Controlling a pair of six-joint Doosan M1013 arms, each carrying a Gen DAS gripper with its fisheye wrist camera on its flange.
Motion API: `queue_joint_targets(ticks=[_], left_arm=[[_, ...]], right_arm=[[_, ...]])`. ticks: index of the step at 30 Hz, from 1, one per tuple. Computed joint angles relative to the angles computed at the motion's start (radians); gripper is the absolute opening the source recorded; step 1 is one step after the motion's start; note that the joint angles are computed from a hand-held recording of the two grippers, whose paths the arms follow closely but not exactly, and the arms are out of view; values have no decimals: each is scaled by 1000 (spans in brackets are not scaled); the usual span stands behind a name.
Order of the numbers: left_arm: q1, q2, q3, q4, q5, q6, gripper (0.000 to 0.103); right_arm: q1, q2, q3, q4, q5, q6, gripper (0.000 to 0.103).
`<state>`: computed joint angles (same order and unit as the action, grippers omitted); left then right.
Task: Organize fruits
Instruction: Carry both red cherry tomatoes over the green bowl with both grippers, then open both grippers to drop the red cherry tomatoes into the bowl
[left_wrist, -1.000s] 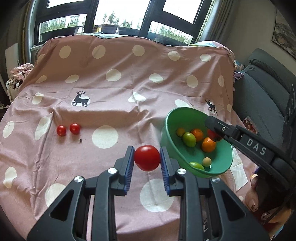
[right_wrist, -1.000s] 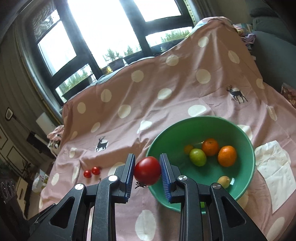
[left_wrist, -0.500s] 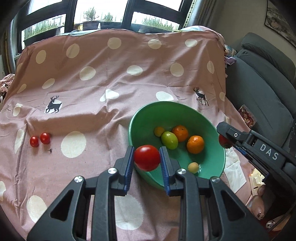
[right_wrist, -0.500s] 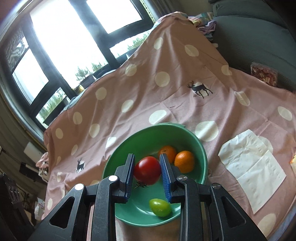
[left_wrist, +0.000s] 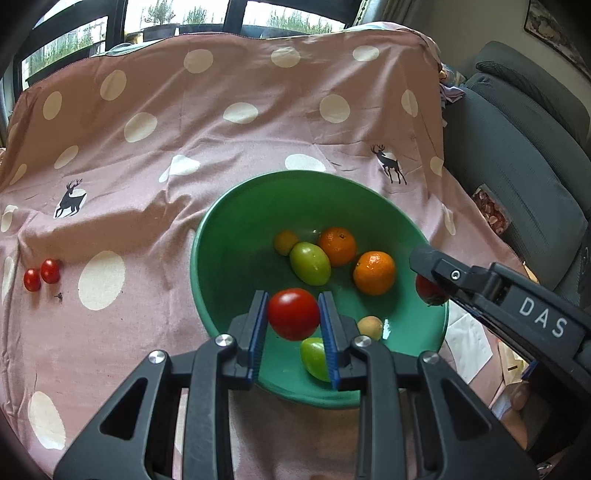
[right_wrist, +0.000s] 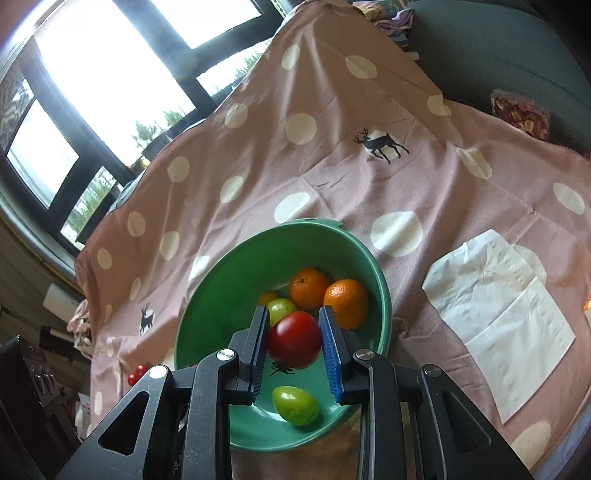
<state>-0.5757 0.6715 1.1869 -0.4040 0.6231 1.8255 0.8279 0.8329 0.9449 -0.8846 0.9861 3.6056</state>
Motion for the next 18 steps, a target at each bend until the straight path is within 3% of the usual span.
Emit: queue_joint_targets(ticks=[18], left_arm=[[-3, 23, -29, -26, 62, 3, 28]], right_arm=[[-14, -10, 25, 58, -49, 0, 30]])
